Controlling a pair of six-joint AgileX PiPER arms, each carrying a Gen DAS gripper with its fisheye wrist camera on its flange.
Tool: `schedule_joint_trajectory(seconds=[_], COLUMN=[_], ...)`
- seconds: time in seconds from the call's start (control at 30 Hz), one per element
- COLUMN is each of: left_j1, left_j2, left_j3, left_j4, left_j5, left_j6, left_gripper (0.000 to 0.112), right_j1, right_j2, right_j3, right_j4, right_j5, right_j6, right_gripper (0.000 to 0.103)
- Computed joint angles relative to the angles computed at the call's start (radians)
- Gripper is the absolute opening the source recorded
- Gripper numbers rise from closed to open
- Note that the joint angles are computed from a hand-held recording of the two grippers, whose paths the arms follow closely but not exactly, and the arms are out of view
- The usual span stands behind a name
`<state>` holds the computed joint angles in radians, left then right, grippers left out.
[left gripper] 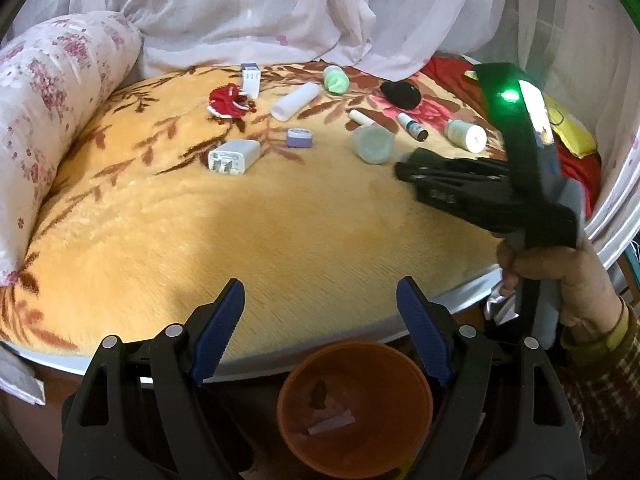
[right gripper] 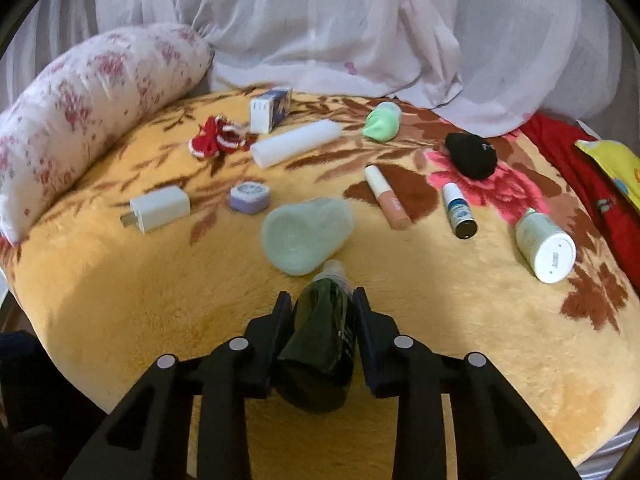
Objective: Collect trash
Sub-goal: 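Grasp the dark green bottle with the right tool while the left tool grasps the white charger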
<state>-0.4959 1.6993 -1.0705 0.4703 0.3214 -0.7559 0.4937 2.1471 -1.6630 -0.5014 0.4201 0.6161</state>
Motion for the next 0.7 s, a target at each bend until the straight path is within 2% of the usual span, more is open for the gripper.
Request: schedule_joint_trajectory(seconds=[0.2, 0.3, 0.4, 0.63, 0.7], left_j1=[0.048, 0.074, 0.129, 0.192, 0.197], left_j2=[0.037, 0.058, 0.113, 0.313, 0.366], left_j3=[-0.056, -0.095, -0.179, -0.459, -0.533], left_j4=[0.02, 0.044, -0.052, -0.185, -0.181], left_j5=[-0.002, 0.004, 0.007, 0.115, 0.149], left_j6=[-0.012, -0.028, 0.086, 0.263, 0.273], left_gripper=[0.077, 0.077, 0.077, 0.076, 0.076], right_j1=[0.007, -0.002, -0.012, -0.022, -0.026], right_j2=[-0.075, -0.105, -0.13, -0.162, -0.159], right_j3=[0.107, 0.139, 0.163, 0.203, 0.204], right_j4=[-0.157, -0.166, -0.148, -0.158, -0.139], right_j5=[-0.067, -0.098, -0.123, -0.164, -0.168], right_j6=[0.141, 0.154, 0.136, 0.144, 0.125], right_gripper=[0.028, 0.028, 0.029, 0.029, 0.029])
